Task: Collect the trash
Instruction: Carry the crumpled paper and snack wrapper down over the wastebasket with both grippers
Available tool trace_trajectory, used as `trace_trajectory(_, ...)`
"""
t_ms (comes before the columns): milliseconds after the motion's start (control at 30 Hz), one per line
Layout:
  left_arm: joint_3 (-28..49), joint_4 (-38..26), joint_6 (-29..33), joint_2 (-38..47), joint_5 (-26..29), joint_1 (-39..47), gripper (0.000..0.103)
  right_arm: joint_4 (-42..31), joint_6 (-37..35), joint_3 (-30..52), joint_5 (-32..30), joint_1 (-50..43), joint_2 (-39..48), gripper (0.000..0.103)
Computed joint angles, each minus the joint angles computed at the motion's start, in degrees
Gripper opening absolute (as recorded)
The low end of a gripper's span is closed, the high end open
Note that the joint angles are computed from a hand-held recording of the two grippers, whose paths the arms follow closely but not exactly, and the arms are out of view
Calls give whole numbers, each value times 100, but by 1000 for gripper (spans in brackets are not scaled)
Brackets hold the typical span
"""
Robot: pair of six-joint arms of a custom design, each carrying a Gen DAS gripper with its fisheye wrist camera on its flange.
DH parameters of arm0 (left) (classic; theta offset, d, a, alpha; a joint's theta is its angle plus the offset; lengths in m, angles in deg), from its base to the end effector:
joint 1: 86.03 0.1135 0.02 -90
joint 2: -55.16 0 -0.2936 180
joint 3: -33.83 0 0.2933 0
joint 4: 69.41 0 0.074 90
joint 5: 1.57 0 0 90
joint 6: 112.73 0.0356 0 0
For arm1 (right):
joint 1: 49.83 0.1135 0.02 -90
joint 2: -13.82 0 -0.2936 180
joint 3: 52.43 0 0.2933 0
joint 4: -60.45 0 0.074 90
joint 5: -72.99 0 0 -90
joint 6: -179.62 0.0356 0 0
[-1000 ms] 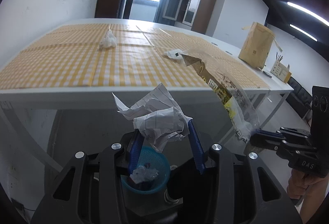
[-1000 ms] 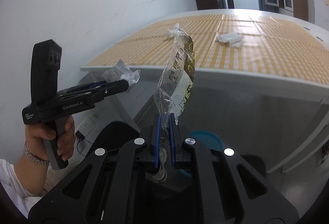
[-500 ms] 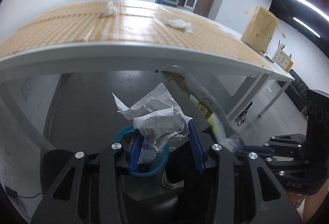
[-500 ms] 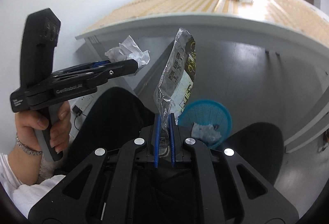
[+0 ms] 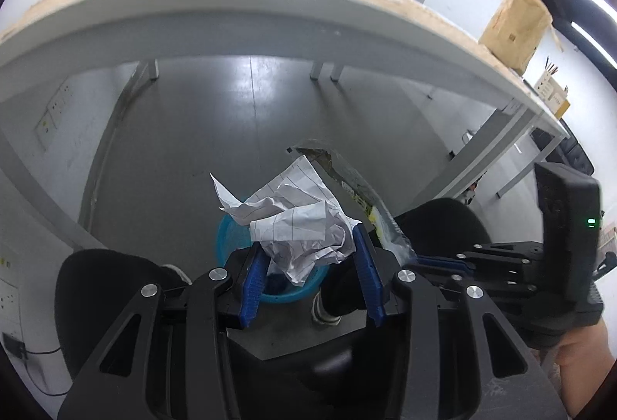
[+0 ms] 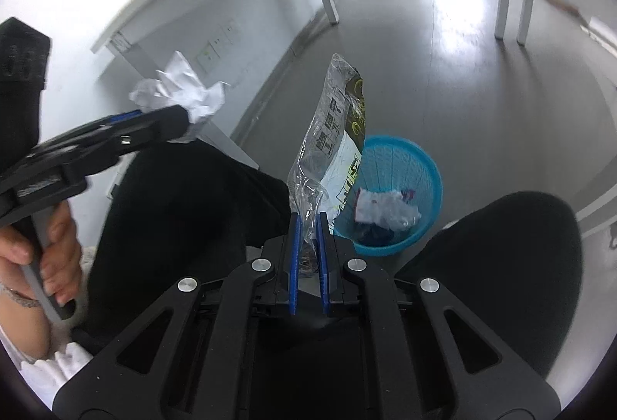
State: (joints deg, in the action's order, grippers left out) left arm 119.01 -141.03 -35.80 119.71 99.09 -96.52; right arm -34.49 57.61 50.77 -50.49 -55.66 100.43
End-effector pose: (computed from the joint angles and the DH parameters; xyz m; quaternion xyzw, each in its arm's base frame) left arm 0.2318 -0.0496 0.3973 0.0099 0.9390 -0.1536 0.3076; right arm 0.3051 -0.0114 0.3888 -0.2442 0.9213 0.2395 0.1848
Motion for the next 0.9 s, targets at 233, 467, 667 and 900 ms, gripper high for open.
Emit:
trace_trajectory(233,-350,375,49,352,307,266,42,543,258,-624,443,242,227,7)
trace_trajectory(467,-733,751,-354,1073,729,573,42,532,567,-464,569,434,695,7)
trace_trajectory(667,-1096,1289,-581,1298,708,655,42,636,856,-300,693,560,1185,8)
trace_trajectory(900,-970,1564,-694,1856,640,712,42,762,1211,-148,817,693,1628,8)
